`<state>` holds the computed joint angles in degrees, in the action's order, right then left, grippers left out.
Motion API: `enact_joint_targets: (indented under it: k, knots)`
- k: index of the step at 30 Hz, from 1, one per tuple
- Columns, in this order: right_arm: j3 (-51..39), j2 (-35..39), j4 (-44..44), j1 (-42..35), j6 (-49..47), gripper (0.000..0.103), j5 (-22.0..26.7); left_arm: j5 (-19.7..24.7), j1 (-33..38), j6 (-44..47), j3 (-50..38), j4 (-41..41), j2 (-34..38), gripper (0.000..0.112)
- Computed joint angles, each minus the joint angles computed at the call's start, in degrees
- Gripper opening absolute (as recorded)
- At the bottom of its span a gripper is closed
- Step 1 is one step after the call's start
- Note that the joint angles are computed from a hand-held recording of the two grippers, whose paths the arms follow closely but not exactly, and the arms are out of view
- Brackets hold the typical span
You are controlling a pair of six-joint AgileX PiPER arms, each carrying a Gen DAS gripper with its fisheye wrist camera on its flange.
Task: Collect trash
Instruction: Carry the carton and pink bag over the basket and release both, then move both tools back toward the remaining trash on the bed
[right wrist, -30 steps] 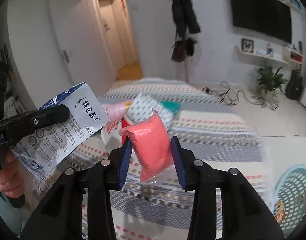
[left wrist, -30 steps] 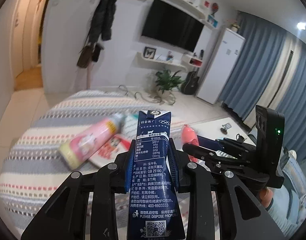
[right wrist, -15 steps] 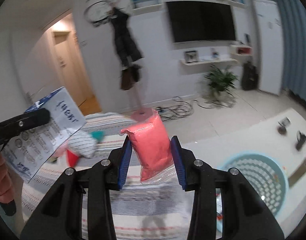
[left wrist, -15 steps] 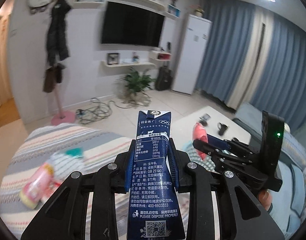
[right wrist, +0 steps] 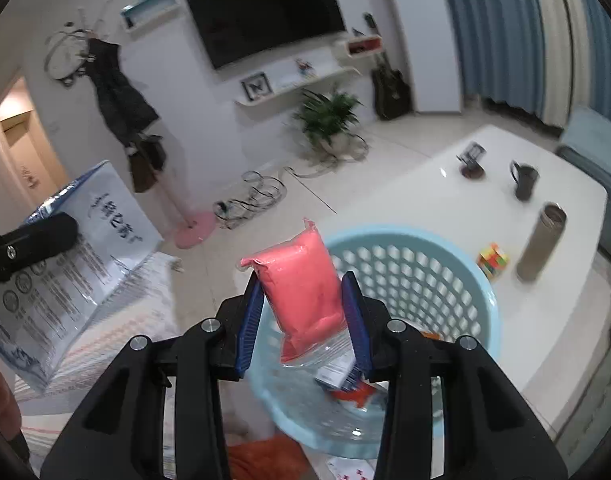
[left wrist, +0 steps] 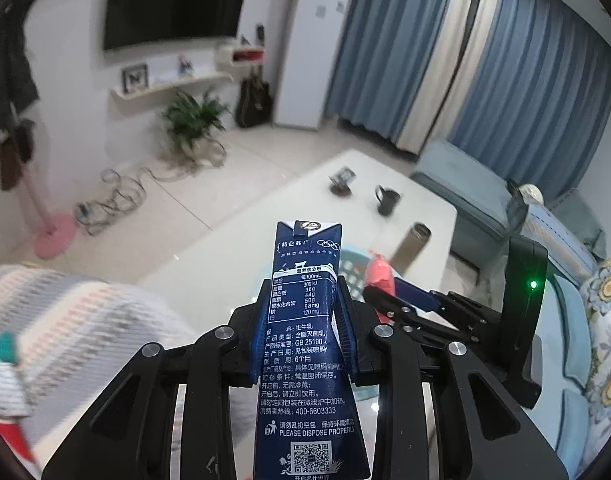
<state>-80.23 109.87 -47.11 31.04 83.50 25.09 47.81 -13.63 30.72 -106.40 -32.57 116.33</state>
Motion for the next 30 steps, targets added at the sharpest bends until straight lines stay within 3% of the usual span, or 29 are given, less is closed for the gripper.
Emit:
enact_joint_targets:
  k: [11, 12, 13, 15, 17, 23, 30]
  knots:
    - [5.7, 3.9, 6.8, -5.3, -1.8, 0.039, -4.3, 8.2, -2.4, -7.4, -14.8, -1.0, 16.0, 0.029]
    - [5.8, 4.2, 7.8, -5.5, -2.6, 0.039, -4.4, 8.4, -2.4, -7.8, -15.8, -1.0, 16.9, 0.031]
    - [5.7, 4.3, 8.4, -5.4, -2.9, 0.040, -4.2, 8.7, -2.5, -8.2, -16.4, -0.7, 17.4, 0.042]
    - [6.0, 4.7, 10.1, -6.1, -4.1, 0.052, -4.4, 7.2, -2.7, -8.0, -14.5, -0.8, 16.5, 0.047]
    - [6.6, 4.6, 9.0, -6.4, -2.4, 0.057, -4.7, 7.3, -2.4, -6.8, -13.7, -1.4, 16.3, 0.048]
    - [8.1, 3.9, 8.8, -6.3, -1.5, 0.057, -5.5, 5.0, -1.2, -4.5, -7.9, -2.3, 12.5, 0.051]
    - [6.6, 2.4, 7.4, -3.2, -0.7, 0.057, -2.7, 2.3, 2.4, -0.1, 2.1, -6.3, 5.0, 0.051]
